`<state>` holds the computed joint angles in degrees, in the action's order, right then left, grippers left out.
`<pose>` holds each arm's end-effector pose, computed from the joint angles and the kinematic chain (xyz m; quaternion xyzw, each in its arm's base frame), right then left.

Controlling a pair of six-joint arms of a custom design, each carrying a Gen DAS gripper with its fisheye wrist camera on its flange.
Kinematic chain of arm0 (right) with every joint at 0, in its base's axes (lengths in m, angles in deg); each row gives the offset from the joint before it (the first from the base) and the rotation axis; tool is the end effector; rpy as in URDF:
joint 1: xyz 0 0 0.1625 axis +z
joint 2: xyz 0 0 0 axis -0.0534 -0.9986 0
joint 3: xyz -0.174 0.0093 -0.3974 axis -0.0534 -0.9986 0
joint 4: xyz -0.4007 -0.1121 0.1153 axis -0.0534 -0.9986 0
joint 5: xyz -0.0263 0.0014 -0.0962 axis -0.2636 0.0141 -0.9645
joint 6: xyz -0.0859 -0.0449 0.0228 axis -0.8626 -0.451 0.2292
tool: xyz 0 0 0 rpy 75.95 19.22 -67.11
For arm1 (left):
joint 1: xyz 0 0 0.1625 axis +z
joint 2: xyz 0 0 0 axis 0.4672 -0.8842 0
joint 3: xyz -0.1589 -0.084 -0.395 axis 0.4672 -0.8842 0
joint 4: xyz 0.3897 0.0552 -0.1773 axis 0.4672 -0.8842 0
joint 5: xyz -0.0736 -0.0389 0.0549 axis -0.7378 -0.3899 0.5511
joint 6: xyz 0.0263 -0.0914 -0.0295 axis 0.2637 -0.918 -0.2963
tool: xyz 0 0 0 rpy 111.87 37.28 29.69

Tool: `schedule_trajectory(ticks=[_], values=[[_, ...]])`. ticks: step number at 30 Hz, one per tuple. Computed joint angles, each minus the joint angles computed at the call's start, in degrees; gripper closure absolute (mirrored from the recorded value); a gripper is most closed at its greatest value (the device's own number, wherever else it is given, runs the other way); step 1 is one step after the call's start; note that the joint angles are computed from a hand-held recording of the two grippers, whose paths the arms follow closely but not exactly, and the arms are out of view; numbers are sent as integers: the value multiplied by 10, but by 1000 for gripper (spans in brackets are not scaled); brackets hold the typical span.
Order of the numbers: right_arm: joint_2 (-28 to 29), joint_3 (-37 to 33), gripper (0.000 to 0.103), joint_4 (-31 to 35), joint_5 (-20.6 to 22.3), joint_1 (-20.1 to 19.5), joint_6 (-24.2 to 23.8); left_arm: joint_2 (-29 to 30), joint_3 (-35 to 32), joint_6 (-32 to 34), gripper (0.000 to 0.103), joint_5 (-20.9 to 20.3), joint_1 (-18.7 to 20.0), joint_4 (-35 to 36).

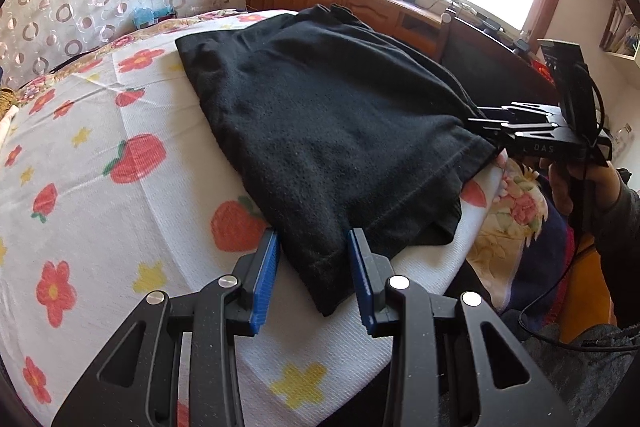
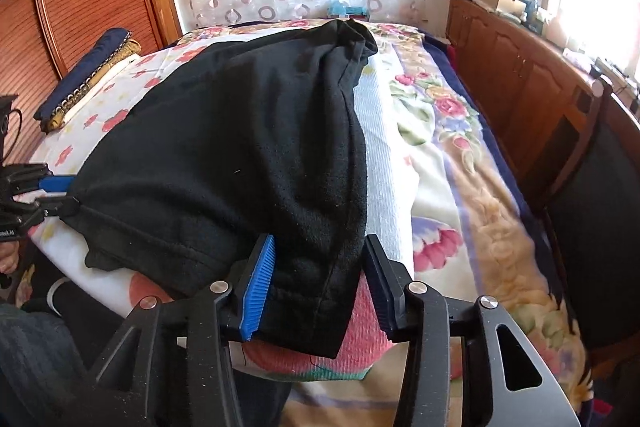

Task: Fold small clothes
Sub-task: 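Grasp the black bundle's end with the left tool and lift it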

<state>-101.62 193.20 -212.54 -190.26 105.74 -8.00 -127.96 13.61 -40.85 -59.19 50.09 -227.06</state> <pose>0.1955 -0.5532 0.0354 0.1143 -0.8670 0.3482 0.3377 0.0143 -0.6540 0.2136 0.4621 0.8732 -0.0990 0.1195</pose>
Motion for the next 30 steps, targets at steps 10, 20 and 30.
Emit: schedule_trajectory(ticks=[10, 20, 30], values=[[-3, 5, 51, 8, 10, 1, 6, -2, -3, 1, 73, -24, 4, 16], [-13, 15, 85, 37, 54, -4, -14, 0, -11, 9, 90, -38, 4, 23], [-24, 18, 92, -86, 112, 9, -59, -8, -57, -13, 91, -121, -19, -2]])
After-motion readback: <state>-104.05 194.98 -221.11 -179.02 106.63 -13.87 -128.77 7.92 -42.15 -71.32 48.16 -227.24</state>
